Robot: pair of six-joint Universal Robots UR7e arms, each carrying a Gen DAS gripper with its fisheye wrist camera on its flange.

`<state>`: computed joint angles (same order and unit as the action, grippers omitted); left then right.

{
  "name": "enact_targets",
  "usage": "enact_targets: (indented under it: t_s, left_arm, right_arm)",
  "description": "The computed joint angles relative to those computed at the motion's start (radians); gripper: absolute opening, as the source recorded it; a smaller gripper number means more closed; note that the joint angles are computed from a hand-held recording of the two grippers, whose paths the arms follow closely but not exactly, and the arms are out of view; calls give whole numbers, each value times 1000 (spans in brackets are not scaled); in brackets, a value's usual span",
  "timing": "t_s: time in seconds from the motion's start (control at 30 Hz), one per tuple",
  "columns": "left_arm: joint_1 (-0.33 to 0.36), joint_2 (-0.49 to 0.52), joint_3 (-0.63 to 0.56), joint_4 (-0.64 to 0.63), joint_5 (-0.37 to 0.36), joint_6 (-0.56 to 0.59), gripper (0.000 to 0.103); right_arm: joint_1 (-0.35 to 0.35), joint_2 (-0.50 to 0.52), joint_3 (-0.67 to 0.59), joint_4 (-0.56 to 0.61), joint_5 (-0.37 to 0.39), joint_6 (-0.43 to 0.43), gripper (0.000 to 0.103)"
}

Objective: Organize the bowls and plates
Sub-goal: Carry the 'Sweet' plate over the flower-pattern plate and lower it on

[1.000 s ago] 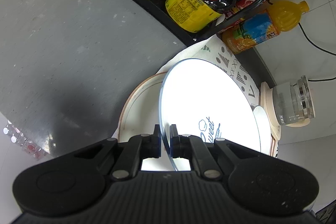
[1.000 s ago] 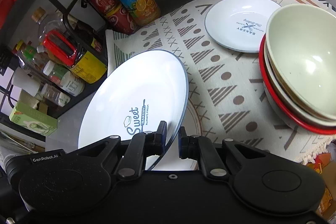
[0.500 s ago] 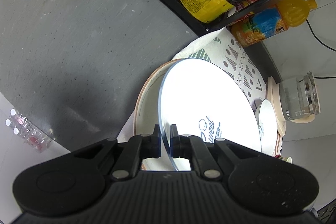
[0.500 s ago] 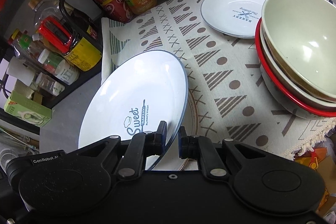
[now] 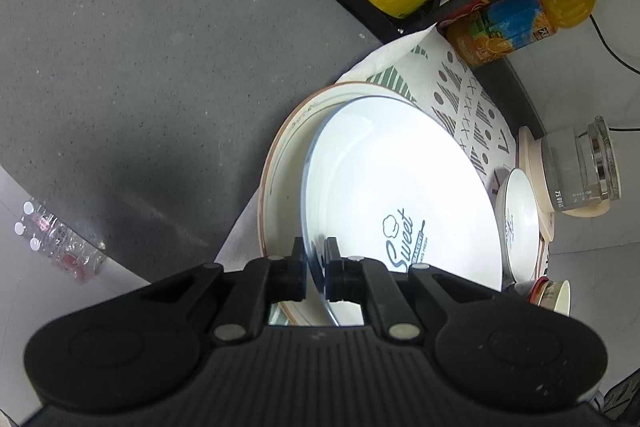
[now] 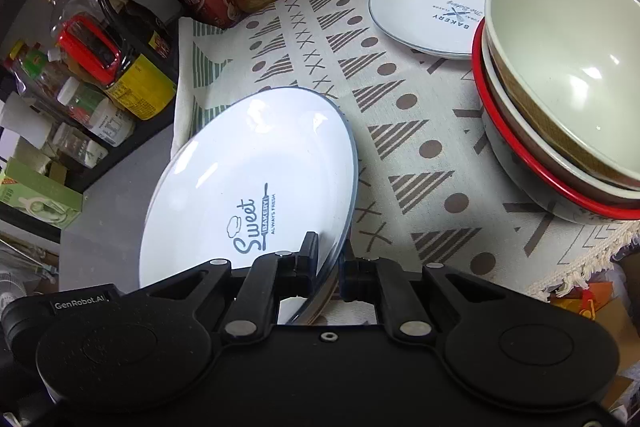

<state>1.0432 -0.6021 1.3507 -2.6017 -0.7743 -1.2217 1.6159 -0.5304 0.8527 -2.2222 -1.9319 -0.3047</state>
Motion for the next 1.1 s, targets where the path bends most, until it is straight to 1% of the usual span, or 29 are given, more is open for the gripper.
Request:
enact_targets:
  t_s: [0.1,0.23,0.3,0.4,0.5,0.63,0.8,0.87,0.97,1.1]
  left_arm:
    - [2,4,-7,10,-3,2,6]
    - [7,6,-15,21,-14,6,7]
    - [8,5,-27,52,-18,-2,7]
    - [8,7,-53,107,-2,-8,7]
    - [10,-2,-60,125,4,-5,8]
    - [8,-12,-68,144,31,-5,8]
    - [5,-24,-75,182,66,-25,8]
    - [5,-25,-81,210,77,-37,11]
    - [9,-26,-79,219,77,-47,16]
    - [16,-15,-101,246,61,-50,17]
  right_arm:
    - [1,-1,14,-28,-12,-26,10]
    - [-1,7,2,-25,-9,-33,10]
    - [-3,11,-3,-27,-9,-34,10]
    - [-6,20,-17,-23,-8,-26,10]
    - [-7,26,-26,-24,-7,-28,10]
    - [-8,34,-39,-17,-7,-20,10]
    - [-9,37,-41,-22,-5,-29,11]
    - [-9,40,-42,-22,-8,-34,12]
    - [-7,47,-49,-18,-14,-45,13]
    - [-7,58,-66,1,-19,-56,14]
